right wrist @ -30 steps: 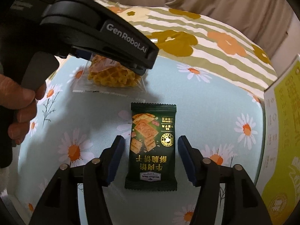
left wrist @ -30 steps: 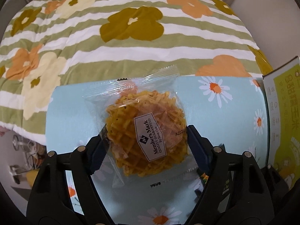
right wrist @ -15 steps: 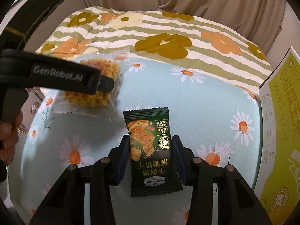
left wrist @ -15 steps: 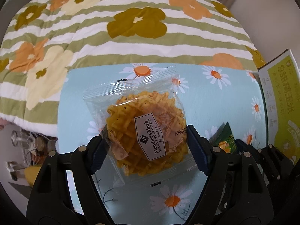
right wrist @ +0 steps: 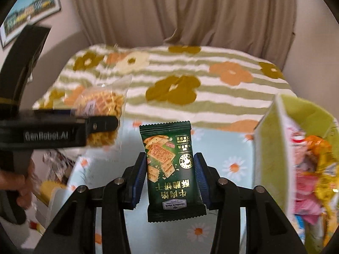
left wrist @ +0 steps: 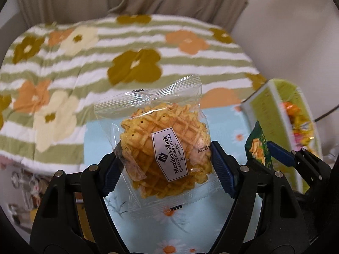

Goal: Organize snacks
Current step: 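Carry both packs over the yellow box and open both tools to drop them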

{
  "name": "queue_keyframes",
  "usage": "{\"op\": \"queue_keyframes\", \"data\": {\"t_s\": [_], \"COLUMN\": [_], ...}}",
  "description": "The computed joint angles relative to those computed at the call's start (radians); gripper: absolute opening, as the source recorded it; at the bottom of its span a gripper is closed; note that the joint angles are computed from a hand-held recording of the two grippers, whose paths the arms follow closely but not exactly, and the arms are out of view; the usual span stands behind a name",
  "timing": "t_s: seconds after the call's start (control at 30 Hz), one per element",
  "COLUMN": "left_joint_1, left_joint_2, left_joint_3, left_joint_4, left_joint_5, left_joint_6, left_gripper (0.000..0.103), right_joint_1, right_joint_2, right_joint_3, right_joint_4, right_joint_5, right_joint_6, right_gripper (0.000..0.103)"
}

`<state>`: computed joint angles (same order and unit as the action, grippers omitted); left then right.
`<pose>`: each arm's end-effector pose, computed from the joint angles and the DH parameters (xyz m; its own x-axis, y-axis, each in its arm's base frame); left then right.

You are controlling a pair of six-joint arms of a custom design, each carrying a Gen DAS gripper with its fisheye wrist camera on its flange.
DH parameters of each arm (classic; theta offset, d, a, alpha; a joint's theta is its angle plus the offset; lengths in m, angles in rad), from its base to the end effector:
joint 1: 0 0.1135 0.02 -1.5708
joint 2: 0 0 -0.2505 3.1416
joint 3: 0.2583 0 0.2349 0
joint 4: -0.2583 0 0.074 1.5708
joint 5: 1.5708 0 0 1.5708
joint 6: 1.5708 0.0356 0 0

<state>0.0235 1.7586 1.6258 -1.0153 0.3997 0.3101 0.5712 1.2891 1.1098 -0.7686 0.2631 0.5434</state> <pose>0.3439 -0.0058 0.2916 -0.8261 0.2618 -0.4990 0.4096 0.8871 -0.2128 0.2134 0.1262 0.2846 -0.7888 0.0866 -0.6086 0.0157 0.9925 0.1208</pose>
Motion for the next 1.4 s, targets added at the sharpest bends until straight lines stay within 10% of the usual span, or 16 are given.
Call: {"op": "queue_keyframes", "data": {"t_s": [0.33,0.8,1.13,1.2,1.4], "left_joint_1": [-0.250,-0.812,-0.936,-0.939,-0.946], "left_joint_2": [-0.089,0.022,0.307,0.295,0.167], "left_joint_3": [0.162,0.250,0.582,0.564,0.372], "left_joint_4": [-0.091,0.026,-0.177,-0.173,-0.093], "left_joint_5": [-0.011,-0.297,-0.416,-0.427,-0.483], "left_joint_6": [-0.159,-0.674,-0.744,-0.752,-0.747], "left_gripper": [0.075,0.075,0.083,0.102,0.103], "right_joint_1": [-0.343,-1.463,-1.679,-1.698,-1.734], "right_joint_2": [-0.240,-0.126,0.060,0.071,0.096], "right_joint_3": [0.163,0.284,0.336,0.332,0.333], "right_joint_4": [-0.282,-0.557,-0.675,-0.686,-0.709], "right_joint_5": [-0.127,-0.830,-0.904,-0.905,-0.900], "right_joint_6": [-0.168,-1.111,-1.374,-1.401,-1.449], "right_gripper": [0.041,0.041,0.041,0.041,0.041]}}
